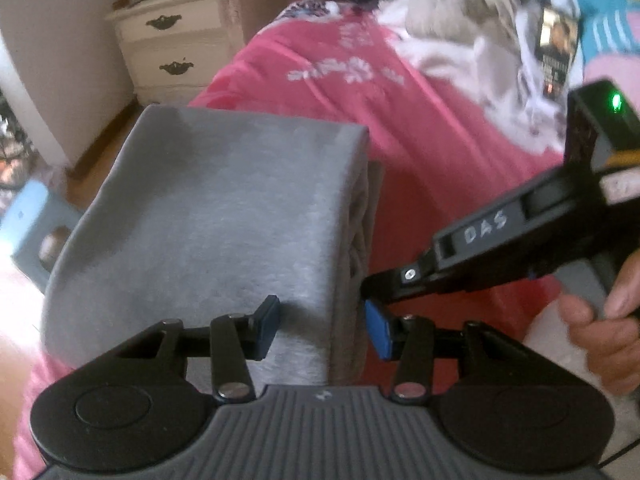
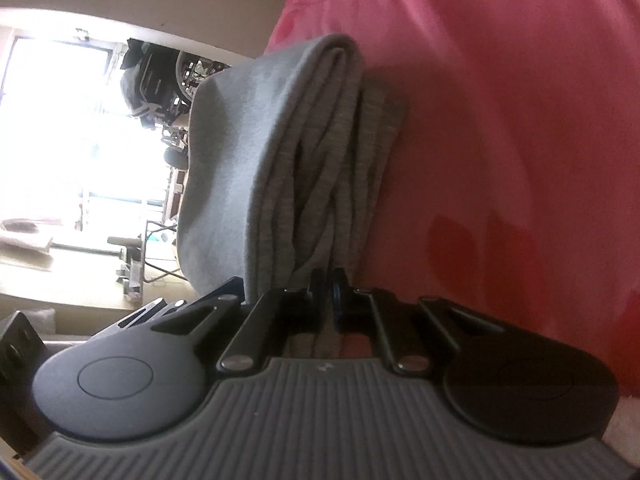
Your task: Fold clothes
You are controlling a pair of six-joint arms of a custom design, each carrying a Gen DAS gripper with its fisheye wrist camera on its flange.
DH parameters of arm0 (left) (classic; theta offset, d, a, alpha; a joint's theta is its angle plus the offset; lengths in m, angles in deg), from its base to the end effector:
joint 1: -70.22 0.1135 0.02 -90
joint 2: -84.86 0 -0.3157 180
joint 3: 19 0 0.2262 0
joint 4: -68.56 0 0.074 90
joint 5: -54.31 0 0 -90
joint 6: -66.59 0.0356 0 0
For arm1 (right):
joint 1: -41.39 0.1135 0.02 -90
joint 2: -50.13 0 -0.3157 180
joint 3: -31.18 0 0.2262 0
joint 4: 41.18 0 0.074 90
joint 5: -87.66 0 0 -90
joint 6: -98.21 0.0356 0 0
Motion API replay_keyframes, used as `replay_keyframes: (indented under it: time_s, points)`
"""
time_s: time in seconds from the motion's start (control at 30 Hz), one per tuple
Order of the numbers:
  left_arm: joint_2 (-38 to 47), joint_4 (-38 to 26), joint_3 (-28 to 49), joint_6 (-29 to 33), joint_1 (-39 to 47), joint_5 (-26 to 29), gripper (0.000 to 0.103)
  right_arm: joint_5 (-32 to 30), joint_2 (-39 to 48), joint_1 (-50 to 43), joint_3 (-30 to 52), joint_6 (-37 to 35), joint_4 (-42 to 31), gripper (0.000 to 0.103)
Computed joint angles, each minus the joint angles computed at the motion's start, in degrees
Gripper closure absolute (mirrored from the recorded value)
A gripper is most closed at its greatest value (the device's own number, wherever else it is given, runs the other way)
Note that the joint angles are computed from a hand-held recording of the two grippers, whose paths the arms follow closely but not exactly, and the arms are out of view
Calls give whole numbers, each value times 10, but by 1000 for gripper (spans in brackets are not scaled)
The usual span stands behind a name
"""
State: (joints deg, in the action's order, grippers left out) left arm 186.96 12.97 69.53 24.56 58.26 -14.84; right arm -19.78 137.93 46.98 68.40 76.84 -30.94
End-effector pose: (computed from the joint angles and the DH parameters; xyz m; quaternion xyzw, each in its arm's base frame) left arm 0.3341 -0.0837 0.2689 0.5115 0.8216 -0.1143 0.2242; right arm 0.2317 0.0334 0.1843 0.4147 0.7980 0.3602 0.2480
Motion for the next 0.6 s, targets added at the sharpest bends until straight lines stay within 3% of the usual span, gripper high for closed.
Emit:
replay_keyframes:
  time_s: [0.2, 0.33, 0.47, 0.6]
  points:
    - [-3, 43, -23, -17, -18, -37, 56, -37, 21, -23, -38, 34, 90, 100]
    - [1, 53, -24, -32, -12, -38, 68, -54, 33, -40, -54, 44, 131, 100]
    - [20, 10, 16, -62, 15, 3, 84, -74, 41, -60, -68, 55, 168, 100]
    - [46, -36, 58, -87, 38, 39, 86, -98, 54, -69, -72, 55, 199, 100]
